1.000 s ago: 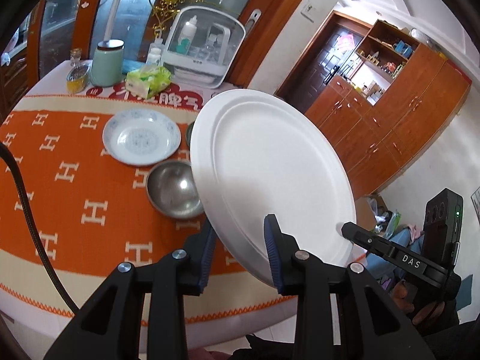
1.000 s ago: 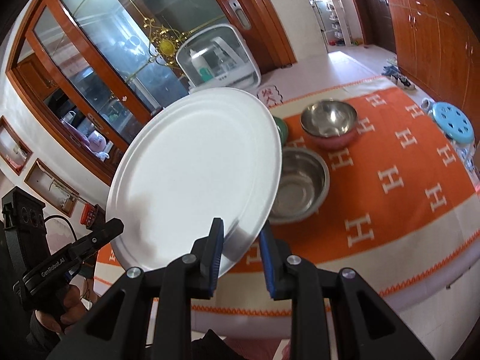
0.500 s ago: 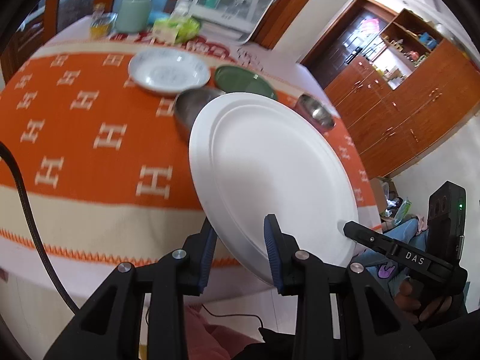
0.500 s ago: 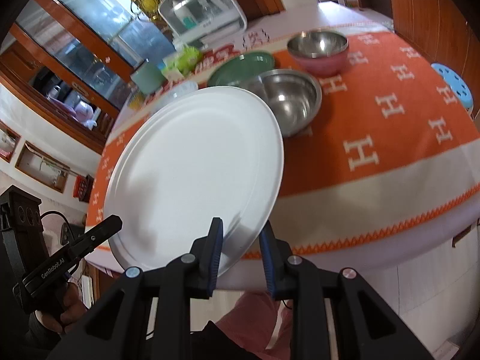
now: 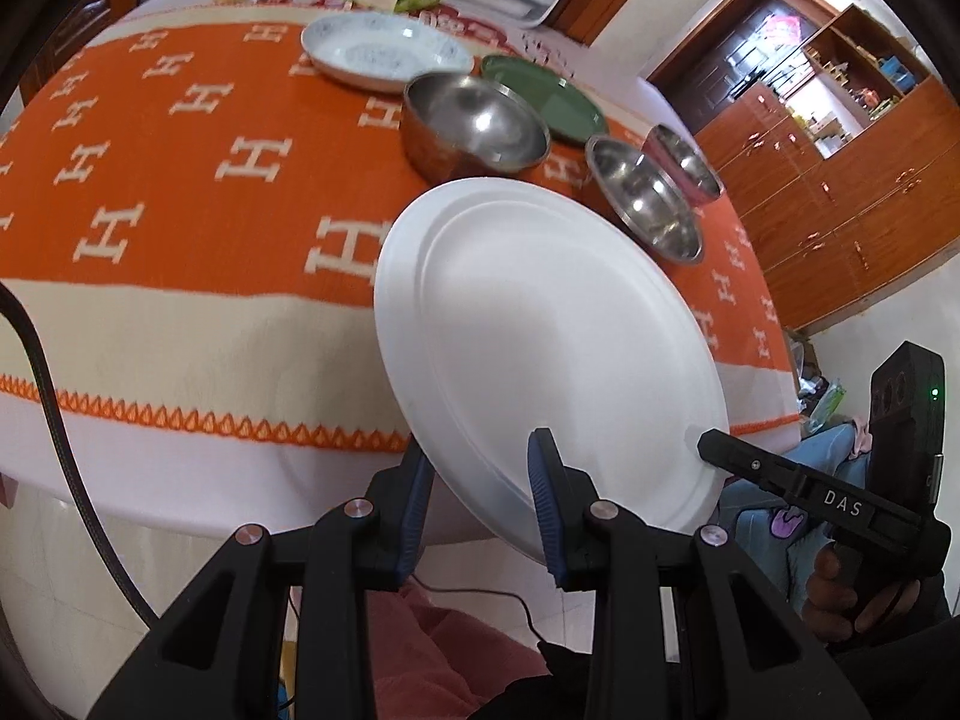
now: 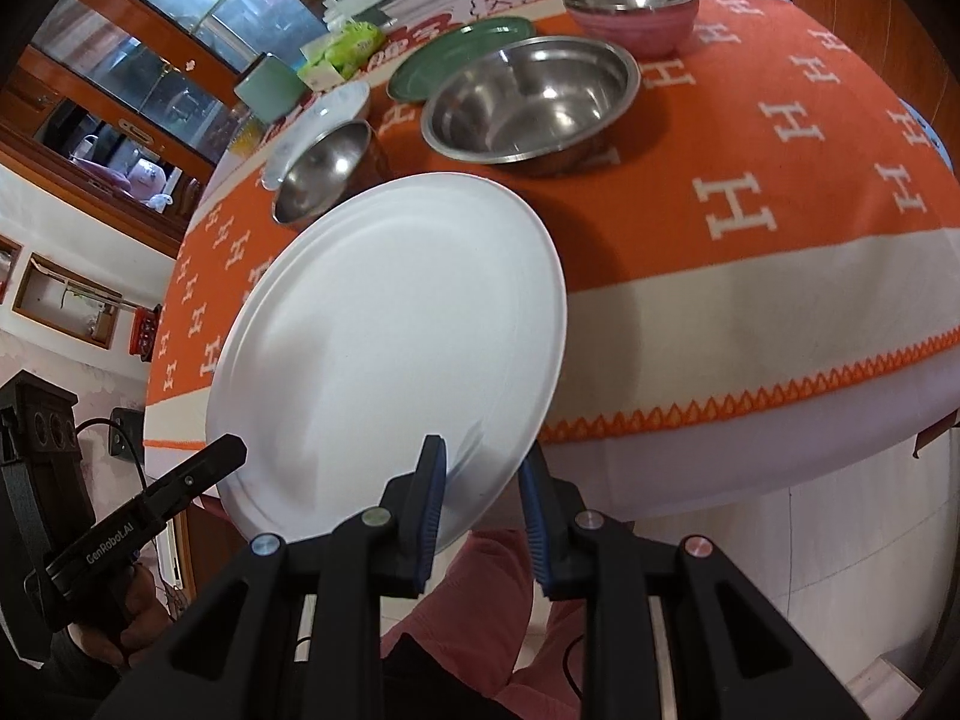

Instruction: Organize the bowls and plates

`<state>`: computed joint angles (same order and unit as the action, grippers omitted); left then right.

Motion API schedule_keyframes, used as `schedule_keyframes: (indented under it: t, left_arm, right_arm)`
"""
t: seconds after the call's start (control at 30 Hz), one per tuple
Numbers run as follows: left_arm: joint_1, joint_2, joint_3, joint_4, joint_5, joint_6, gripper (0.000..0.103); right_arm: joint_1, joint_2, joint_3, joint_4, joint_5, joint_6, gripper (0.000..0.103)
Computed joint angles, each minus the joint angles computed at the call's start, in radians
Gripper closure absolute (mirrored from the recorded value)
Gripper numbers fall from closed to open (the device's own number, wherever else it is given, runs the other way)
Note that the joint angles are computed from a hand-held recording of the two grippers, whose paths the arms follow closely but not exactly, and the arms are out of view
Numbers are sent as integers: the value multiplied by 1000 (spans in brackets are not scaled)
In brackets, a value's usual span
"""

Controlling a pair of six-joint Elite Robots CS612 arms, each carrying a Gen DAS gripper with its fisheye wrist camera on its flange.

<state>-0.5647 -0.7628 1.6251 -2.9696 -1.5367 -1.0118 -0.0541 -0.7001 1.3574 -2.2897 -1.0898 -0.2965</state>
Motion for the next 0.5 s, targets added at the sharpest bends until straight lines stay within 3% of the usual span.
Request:
schedule_keyframes:
  t: [0.5]
  left_arm:
    - [11,52,-82,111,-19,77,73]
  right_arm:
    - [5,45,-44,-15,-36,22,79]
